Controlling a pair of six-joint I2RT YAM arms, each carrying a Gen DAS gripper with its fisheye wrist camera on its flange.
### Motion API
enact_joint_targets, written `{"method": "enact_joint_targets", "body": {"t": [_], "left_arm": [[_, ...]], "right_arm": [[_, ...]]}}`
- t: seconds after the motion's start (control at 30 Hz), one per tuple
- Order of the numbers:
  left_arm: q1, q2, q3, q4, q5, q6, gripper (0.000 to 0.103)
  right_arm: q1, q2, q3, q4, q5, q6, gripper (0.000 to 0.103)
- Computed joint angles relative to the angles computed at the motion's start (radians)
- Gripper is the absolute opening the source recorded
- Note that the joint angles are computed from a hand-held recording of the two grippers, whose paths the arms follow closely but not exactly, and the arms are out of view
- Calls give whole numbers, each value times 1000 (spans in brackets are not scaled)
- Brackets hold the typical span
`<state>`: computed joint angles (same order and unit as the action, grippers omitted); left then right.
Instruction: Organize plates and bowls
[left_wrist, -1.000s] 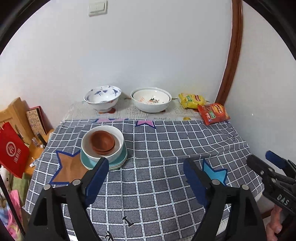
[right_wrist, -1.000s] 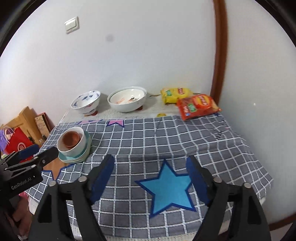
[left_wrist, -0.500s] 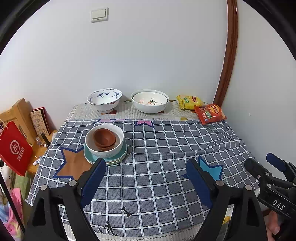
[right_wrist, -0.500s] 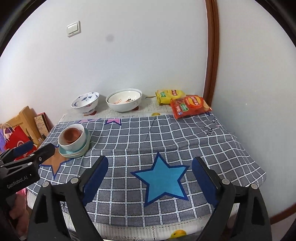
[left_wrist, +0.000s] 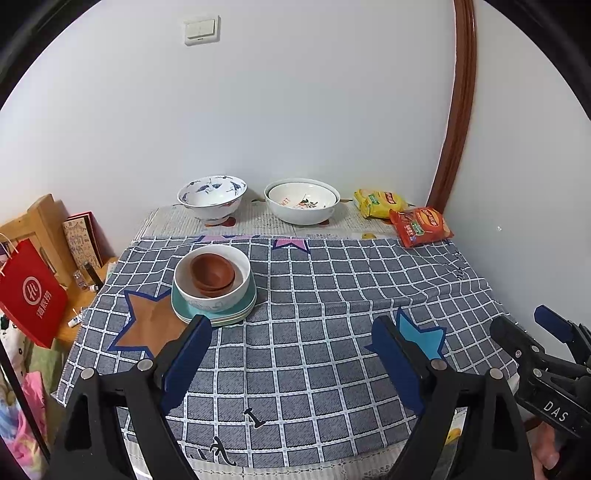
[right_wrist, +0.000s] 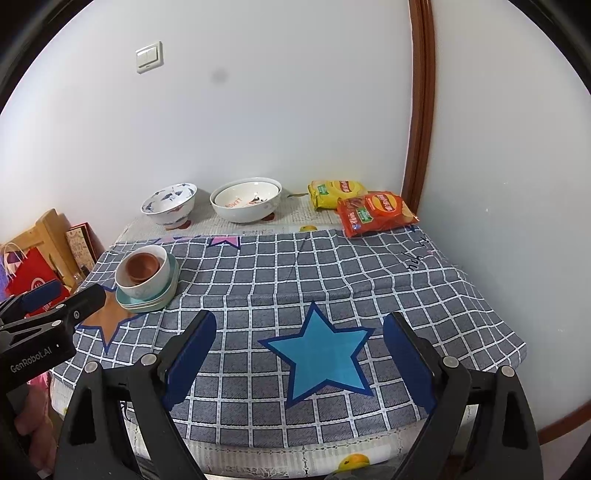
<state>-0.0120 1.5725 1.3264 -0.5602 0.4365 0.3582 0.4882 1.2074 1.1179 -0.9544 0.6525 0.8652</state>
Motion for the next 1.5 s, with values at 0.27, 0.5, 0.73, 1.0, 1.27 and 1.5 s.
{"method": "enact_joint_targets", "body": {"t": [0.27,0.5,0.73,1.0,1.27,1.5], "left_arm": [[-3,-8,-7,2,1,-2,88],[-5,-9,-4,-4,0,-2,88],[-10,-12,-6,-6,-4,-4,88],[-6,-16,-5,-7,1,-4,88],[-4,-22,-8,-6,2,-4,88],[-7,-22,-8,-2,0,-9,88]], "right_arm": [[21,-4,7,-21,18,15,91],[22,1,11,-19,16,12,91],[25,3,10,-16,14,13,91],[26,-2,6,-13,11,12,91],[32,1,11,-15,15,16,91],[28,-6,8,-14,11,14,91]]}}
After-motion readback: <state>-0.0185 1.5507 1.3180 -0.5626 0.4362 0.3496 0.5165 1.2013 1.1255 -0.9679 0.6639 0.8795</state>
